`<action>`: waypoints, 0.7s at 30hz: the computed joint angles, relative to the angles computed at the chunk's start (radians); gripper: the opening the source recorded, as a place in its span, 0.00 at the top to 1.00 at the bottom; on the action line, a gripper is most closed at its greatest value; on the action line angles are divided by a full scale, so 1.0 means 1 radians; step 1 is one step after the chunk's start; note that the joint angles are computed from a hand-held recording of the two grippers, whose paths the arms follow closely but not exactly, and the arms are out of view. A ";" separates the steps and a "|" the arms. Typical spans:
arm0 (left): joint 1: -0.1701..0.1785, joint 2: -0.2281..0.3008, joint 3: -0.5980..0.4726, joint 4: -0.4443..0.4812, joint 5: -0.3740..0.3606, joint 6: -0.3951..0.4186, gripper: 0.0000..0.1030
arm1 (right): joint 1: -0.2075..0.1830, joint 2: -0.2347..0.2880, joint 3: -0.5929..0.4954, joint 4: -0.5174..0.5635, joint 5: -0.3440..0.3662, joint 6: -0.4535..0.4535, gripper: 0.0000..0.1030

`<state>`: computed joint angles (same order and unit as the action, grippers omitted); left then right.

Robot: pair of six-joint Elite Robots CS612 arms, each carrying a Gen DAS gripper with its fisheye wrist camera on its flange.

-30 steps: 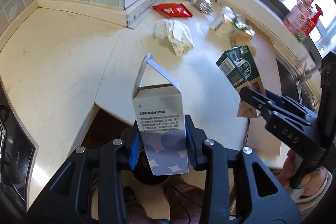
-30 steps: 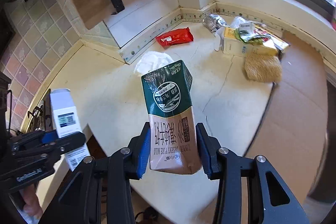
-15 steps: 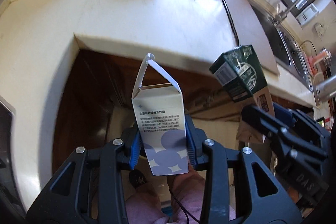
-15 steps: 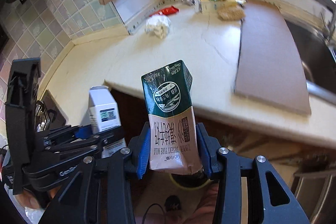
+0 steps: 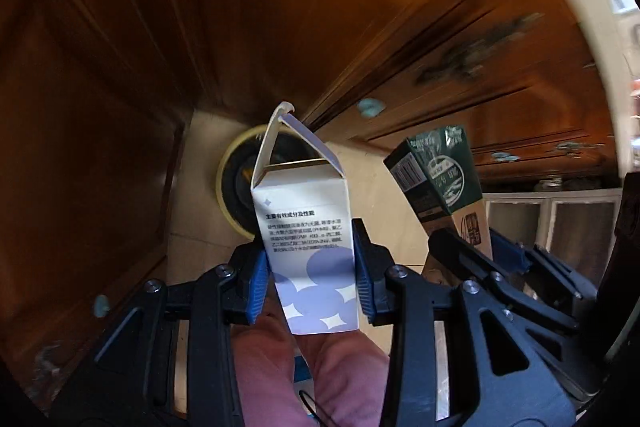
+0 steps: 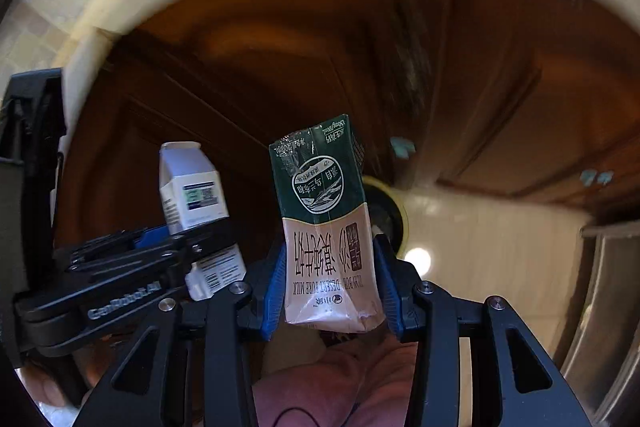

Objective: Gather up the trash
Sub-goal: 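Carry both cartons down over the trash bin and open both tools, then raise both open tools away from the bin toward the counter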

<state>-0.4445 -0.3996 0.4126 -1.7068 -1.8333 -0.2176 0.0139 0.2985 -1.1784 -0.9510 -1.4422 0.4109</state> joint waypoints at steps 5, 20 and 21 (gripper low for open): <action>-0.005 0.038 0.036 -0.021 0.022 -0.042 0.68 | -0.011 0.096 -0.069 0.045 0.048 -0.020 0.60; 0.007 0.070 0.088 -0.102 0.080 -0.046 0.16 | -0.022 0.157 -0.040 0.017 0.167 -0.076 0.49; 0.008 0.073 0.079 -0.103 0.084 -0.046 0.16 | -0.021 0.155 -0.038 0.019 0.173 -0.075 0.47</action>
